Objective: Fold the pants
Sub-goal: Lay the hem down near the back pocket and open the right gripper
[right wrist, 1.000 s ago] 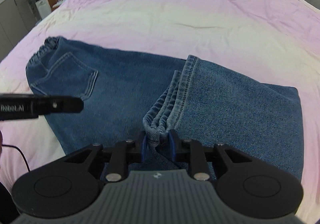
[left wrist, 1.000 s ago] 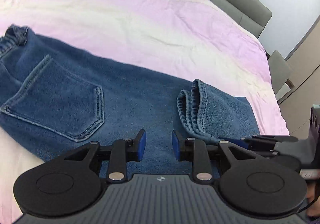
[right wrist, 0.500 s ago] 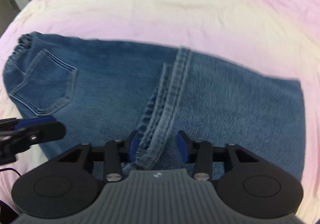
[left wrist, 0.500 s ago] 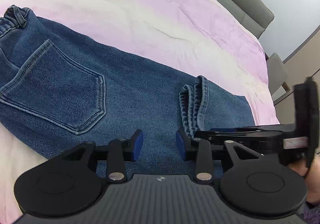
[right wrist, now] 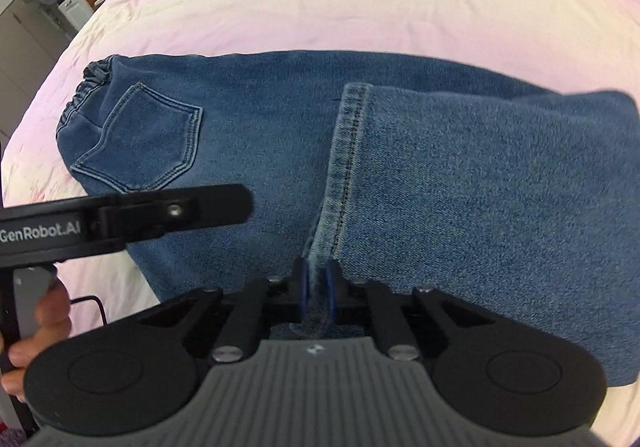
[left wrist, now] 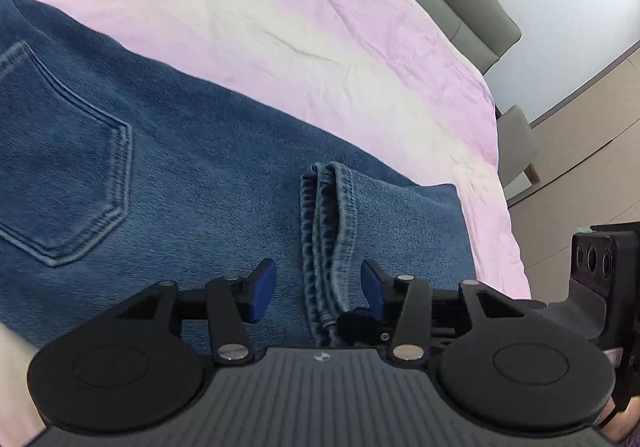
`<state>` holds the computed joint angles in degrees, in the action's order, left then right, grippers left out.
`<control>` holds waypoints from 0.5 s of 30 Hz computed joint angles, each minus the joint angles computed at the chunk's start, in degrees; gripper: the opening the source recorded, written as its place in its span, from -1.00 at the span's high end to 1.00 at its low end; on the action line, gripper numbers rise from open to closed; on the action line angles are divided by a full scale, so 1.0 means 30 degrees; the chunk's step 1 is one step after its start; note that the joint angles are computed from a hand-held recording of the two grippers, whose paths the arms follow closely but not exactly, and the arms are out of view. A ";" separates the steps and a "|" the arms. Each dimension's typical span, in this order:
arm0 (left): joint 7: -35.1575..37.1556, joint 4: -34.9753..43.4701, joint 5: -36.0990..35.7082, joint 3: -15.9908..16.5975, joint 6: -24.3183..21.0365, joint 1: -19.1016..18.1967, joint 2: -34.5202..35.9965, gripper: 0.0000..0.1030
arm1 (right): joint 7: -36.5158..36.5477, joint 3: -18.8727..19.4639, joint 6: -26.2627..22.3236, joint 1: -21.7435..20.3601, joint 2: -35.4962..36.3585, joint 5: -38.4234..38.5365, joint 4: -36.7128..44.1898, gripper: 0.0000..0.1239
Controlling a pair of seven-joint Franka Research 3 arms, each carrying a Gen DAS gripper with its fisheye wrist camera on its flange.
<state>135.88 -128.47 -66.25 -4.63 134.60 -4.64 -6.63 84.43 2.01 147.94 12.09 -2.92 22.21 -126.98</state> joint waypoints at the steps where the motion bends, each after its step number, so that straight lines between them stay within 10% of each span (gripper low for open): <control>1: 0.0035 0.0076 0.0077 -0.0100 0.0066 -0.0080 0.0163 -0.10 | -0.0217 -0.0016 0.0376 0.0026 0.0097 0.0407 -0.0158 0.92; 8: -0.0299 0.0398 0.1415 -0.0864 0.1504 -0.0666 0.0886 -0.21 | -0.3720 -0.0052 0.2738 0.0216 0.0451 0.4361 -0.1035 0.89; 15: -0.1044 0.0761 0.2604 -0.1434 0.2730 -0.1193 0.1459 -0.39 | -0.6571 -0.0226 0.2933 0.0154 -0.1308 0.5684 -0.2235 0.38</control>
<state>132.75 -126.19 -58.43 -8.93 142.79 -8.22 -2.25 64.71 1.33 156.74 12.55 -6.84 39.27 -133.68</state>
